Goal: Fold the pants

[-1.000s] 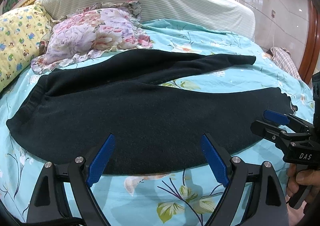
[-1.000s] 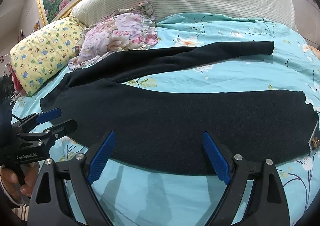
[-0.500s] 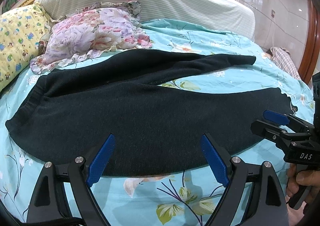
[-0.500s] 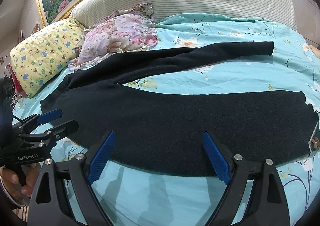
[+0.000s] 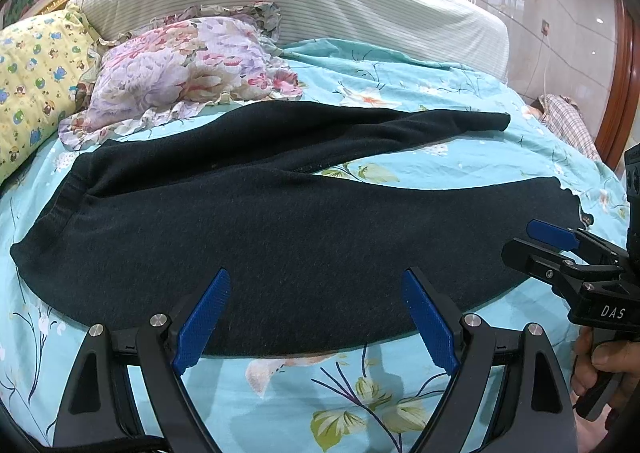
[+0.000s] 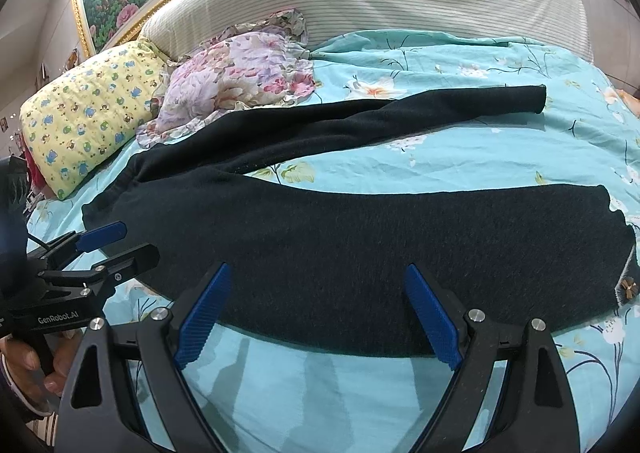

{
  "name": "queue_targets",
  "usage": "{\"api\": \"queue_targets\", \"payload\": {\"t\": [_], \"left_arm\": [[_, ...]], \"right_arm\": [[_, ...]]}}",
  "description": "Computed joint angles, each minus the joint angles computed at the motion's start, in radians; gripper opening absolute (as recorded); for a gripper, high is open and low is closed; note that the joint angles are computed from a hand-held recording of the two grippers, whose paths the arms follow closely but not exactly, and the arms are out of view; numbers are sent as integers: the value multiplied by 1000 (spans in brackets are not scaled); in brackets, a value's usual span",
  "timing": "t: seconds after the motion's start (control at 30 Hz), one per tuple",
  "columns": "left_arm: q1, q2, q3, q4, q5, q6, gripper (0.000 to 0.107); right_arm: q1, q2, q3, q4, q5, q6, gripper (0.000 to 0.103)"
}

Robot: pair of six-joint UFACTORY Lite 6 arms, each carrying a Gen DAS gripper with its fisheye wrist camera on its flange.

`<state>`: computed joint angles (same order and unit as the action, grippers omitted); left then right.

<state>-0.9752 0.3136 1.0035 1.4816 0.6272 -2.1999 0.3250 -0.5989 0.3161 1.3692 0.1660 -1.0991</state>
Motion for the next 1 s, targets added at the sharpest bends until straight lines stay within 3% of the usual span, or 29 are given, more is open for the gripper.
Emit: {"api": "queue_targets", "payload": {"t": [0.3, 1.0], "left_arm": [[-4, -5, -2, -2, -7, 5, 89], [-2, -3, 16, -9, -23, 30, 89]], "right_arm": [[-11, -15, 2, -79, 10, 82, 89], [-29, -16, 2, -63, 26, 62, 89]]}}
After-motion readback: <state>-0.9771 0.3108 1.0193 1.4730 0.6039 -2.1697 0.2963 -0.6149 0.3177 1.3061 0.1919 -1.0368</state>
